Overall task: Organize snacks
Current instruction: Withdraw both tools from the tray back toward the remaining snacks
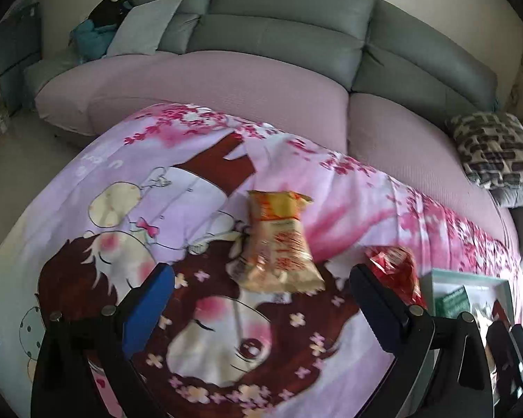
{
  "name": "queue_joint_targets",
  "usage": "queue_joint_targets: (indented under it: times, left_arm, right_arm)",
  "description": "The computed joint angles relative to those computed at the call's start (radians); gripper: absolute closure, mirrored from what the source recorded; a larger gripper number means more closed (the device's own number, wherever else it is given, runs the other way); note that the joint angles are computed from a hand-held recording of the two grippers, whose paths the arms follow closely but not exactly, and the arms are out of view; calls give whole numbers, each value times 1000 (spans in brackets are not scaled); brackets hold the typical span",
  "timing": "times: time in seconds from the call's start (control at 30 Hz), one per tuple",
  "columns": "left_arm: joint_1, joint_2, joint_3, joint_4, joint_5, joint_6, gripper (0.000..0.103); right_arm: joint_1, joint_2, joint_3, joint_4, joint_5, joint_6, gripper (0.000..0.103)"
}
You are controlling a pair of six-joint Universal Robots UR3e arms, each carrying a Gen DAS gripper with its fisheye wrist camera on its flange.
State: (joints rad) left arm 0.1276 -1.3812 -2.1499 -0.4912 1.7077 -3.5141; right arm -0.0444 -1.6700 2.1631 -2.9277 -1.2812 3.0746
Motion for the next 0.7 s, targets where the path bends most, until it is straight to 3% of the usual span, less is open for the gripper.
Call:
queue_joint_targets:
  times: [0.3, 0.7]
  left_arm:
    - [112, -24, -42, 95, -100, 46, 2]
    - [123, -155, 31, 100, -168, 89, 3]
  right_arm:
    - [159, 175, -109, -57, -58, 44, 1]
    - [291, 397, -321, -13, -173, 34, 17]
